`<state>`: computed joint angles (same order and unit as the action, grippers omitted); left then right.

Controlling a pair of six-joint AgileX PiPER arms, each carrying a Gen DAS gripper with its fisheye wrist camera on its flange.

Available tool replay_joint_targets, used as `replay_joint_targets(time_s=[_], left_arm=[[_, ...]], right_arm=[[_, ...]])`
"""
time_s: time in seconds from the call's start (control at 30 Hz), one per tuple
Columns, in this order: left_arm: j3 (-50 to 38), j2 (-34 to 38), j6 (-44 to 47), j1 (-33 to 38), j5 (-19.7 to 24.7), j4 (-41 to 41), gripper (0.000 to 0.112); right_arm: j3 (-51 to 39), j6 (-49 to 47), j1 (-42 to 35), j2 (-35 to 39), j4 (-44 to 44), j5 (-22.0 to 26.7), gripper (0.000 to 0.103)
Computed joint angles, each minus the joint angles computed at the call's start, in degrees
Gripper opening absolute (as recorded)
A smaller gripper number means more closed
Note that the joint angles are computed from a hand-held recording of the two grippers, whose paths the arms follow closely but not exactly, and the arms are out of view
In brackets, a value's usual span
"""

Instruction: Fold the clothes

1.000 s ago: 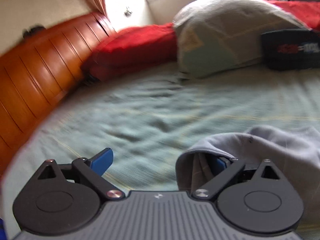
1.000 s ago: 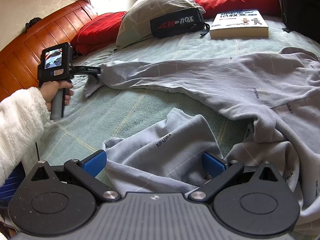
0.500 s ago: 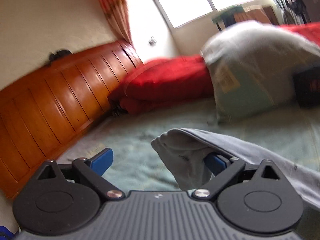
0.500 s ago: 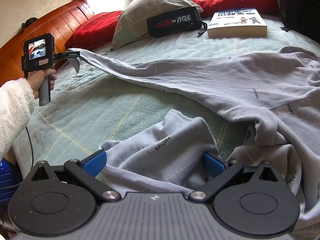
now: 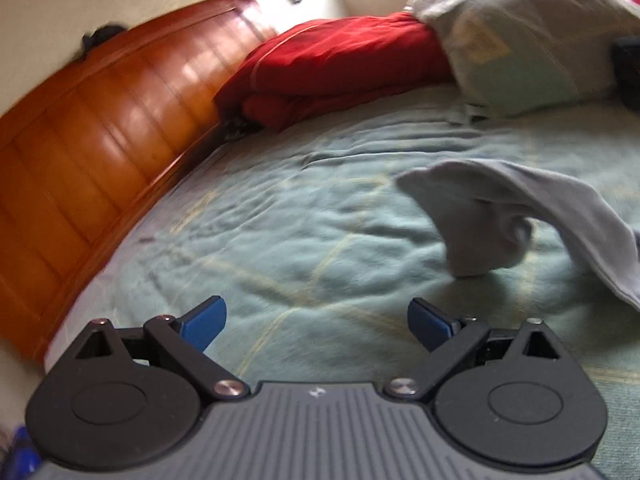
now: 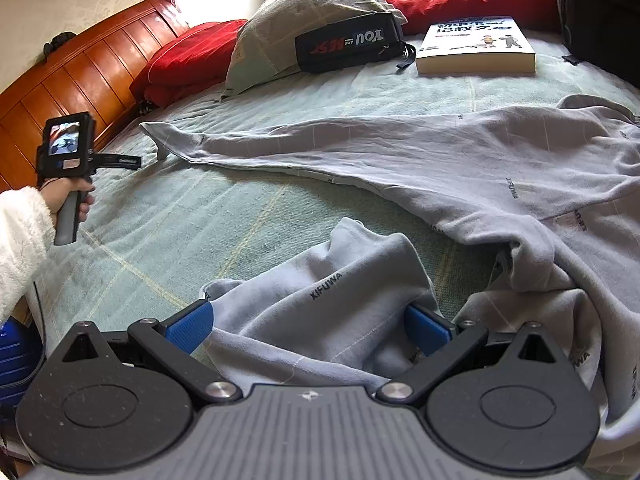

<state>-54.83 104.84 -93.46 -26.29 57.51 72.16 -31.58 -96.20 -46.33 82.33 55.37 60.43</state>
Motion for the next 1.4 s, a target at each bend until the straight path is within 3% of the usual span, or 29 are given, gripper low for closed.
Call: replay_joint_targets(time_s=[0.1, 0.27, 0.33, 0.43, 0.5, 0.57, 0.7, 0.9, 1.07, 1.17, 1.27, 1.4], left_arm=[[1.1, -4.0, -2.5, 1.5, -2.4, 0.0, 0.097], [-6.2, -6.4, 2.6, 2.9, -10.2, -2.6, 0.097], [-10.1, -5.7, 8.3, 4.3, -20.5, -5.9, 0.098], [-16.4, -0.6, 24.0, 6.3, -36.2, -21.7, 0.099], [-20.5, 4.6, 31.0, 6.3, -39.3, -30.8, 0.099], [-25.0, 9.8, 33.2, 5.5, -36.7, -34.4, 0.098], [-27.4, 13.6, 38.7, 5.2, -34.0, -38.9, 0.098], [-21.3, 8.8, 42.9, 5.5, -28.6, -40.4, 0.098], [-7.4, -0.6, 46.2, 6.5, -33.5, -43.4, 0.099], [-0.2, -5.2, 43.1, 6.3, -35.8, -41.3, 0.099], [4.3, -8.2, 38.5, 5.8, -37.5, -36.0, 0.099], [7.4, -11.0, 39.0, 8.2, -41.4, -37.8, 0.099]], right_arm=[[0.2, 0.2, 0.3, -0.3, 0.1, -0.4, 0.103], [0.3, 0.7, 0.8, -0.6, 0.1, -1.0, 0.103], [0.5, 0.8, 1.1, -0.8, 0.1, -1.4, 0.103], [0.8, 0.7, 1.1, -1.1, 0.2, -1.9, 0.103], [1.1, 1.0, 1.1, -1.4, 0.3, -2.2, 0.103], [1.2, 1.2, 0.7, -1.6, 0.0, -2.0, 0.103], [1.3, 1.1, 1.2, -1.9, -0.3, -2.8, 0.103], [1.6, 0.8, 2.5, -1.6, 0.4, -4.2, 0.103], [1.7, -0.4, 2.4, -0.9, 0.8, -4.3, 0.103], [2.1, -1.1, 2.2, -1.2, 0.9, -4.4, 0.103], [2.5, -1.9, 2.0, -1.5, 1.2, -4.6, 0.103], [3.0, -2.4, 2.2, -1.9, 1.4, -5.1, 0.103]])
